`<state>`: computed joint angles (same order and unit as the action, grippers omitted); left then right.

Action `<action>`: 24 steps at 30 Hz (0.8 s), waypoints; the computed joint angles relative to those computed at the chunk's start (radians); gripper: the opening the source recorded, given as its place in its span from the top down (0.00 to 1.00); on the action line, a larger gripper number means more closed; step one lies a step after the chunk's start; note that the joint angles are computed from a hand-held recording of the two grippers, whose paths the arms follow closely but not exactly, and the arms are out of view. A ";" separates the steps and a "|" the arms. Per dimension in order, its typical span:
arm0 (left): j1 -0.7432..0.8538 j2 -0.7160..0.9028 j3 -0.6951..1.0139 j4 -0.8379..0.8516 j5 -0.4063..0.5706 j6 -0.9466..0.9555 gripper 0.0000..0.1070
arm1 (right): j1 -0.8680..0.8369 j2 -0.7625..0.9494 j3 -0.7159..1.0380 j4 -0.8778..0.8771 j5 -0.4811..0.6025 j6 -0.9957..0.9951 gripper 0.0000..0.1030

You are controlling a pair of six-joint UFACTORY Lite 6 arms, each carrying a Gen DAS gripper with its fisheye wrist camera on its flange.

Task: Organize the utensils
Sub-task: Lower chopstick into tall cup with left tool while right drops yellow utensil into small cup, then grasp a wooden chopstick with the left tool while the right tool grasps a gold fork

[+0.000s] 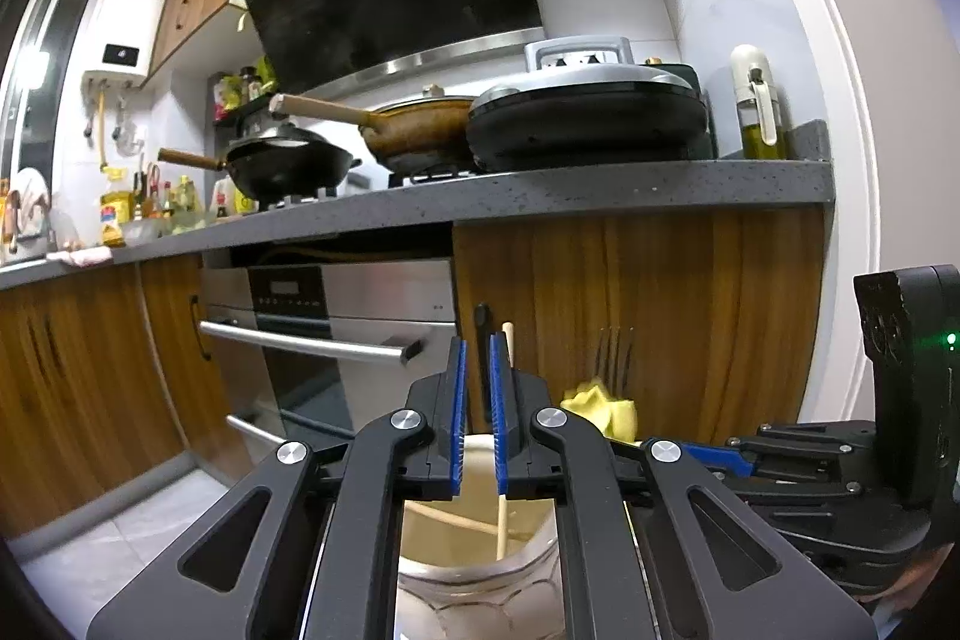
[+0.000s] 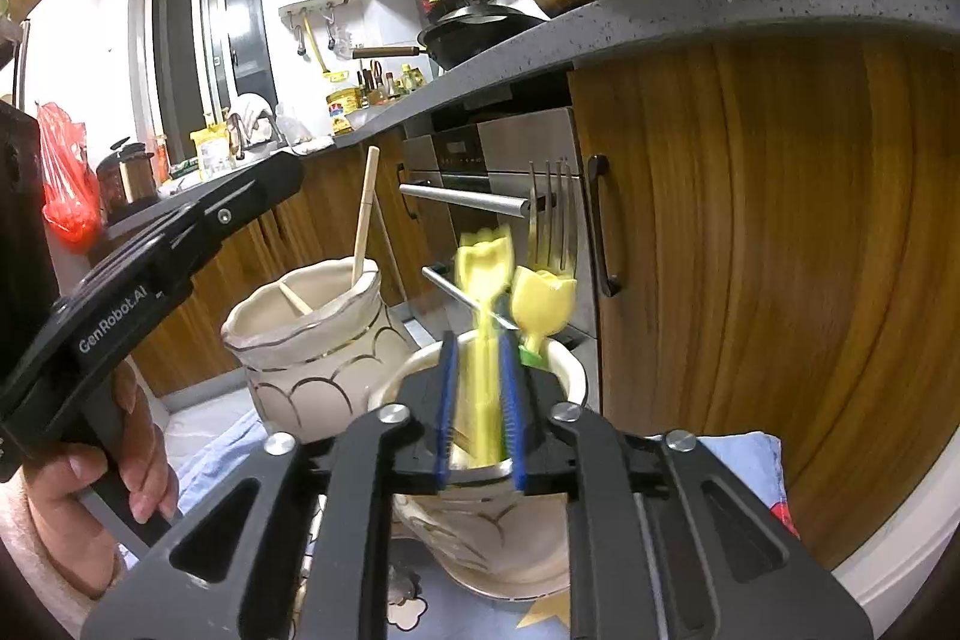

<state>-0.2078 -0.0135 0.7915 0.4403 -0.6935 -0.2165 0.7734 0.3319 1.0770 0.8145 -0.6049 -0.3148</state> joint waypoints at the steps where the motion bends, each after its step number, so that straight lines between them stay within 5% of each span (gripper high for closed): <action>1: -0.002 -0.003 -0.001 0.000 0.001 0.003 0.90 | 0.003 -0.012 -0.014 -0.009 -0.007 0.011 0.75; 11: -0.003 -0.138 -0.049 0.047 0.063 -0.072 0.84 | 0.093 -0.165 -0.168 0.157 -0.103 -0.070 0.72; 16: 0.041 -0.298 -0.159 0.152 0.130 -0.192 0.69 | 0.153 -0.225 -0.246 0.203 -0.131 -0.054 0.61; 19: 0.112 -0.404 -0.257 0.283 0.150 -0.340 0.55 | 0.216 -0.215 -0.258 0.263 -0.163 -0.099 0.44; 24: 0.238 -0.493 -0.384 0.495 0.157 -0.526 0.48 | 0.280 -0.181 -0.255 0.345 -0.156 -0.136 0.33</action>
